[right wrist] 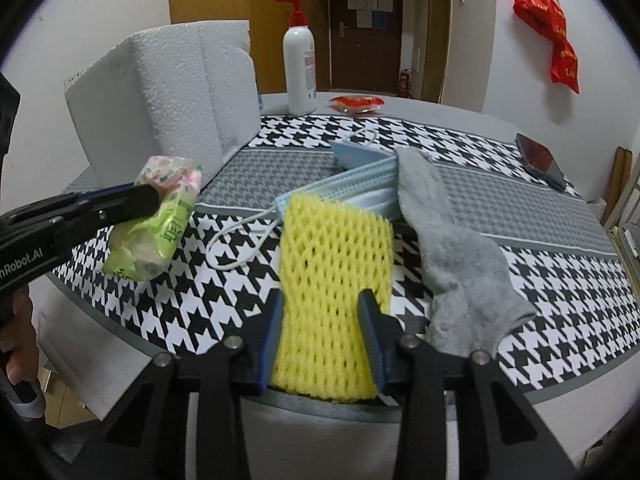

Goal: Organize soft objects
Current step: 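Close the right gripper on the yellow foam mesh net while the left holds the bag, then lift and carry the yellow mesh over the foam box with the right gripper while the left carries the bag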

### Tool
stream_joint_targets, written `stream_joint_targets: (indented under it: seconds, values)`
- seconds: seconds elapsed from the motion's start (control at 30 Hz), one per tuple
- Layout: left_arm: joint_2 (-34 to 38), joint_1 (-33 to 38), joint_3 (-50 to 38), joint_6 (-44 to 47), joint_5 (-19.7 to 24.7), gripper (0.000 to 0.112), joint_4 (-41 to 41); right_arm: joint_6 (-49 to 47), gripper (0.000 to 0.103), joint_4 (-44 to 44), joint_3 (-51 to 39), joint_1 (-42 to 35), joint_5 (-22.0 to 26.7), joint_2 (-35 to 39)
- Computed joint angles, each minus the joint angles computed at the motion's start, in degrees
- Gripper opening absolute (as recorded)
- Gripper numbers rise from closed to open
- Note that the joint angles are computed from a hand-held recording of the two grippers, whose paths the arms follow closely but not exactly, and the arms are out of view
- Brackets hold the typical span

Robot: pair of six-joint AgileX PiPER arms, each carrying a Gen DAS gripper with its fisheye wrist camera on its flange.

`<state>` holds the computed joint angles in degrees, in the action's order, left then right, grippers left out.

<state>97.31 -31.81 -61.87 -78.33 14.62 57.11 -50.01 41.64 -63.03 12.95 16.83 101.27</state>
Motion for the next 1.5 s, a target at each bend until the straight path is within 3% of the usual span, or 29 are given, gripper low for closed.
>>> stream_joint_targets:
  seconds: [0.1,0.17,0.2,0.4,0.8,1.5]
  values:
    - [-0.4,-0.2,0.2,-0.7,0.2,0.014,0.7,-0.8,0.026,0.6,0.0,-0.2,0.3,0.0]
    - [-0.9,-0.6,0.6,-2.5,0.8,0.014,2.4,-3.1,0.013,3.8,0.0,-1.0,1.3,-0.3]
    - [-1.2,-0.7,0.7,-2.9,1.0,0.014,2.9,-3.6,0.012,4.7,0.0,-1.4,1.7,-0.4]
    - [-3.2,-2.0,1.7,-5.9,2.7,0.014,6.7,-11.0,0.012,14.0,1.5,-3.8,3.9,-4.2]
    - [-7.4,-5.7,3.7,-11.5,8.6,0.014,12.0,-19.7,0.012,22.9,5.4,-4.9,3.8,-10.7]
    - [-15.5,-13.1,8.3,-19.1,26.6,0.014,19.3,-28.9,0.013,31.1,8.8,-2.9,5.3,-19.0]
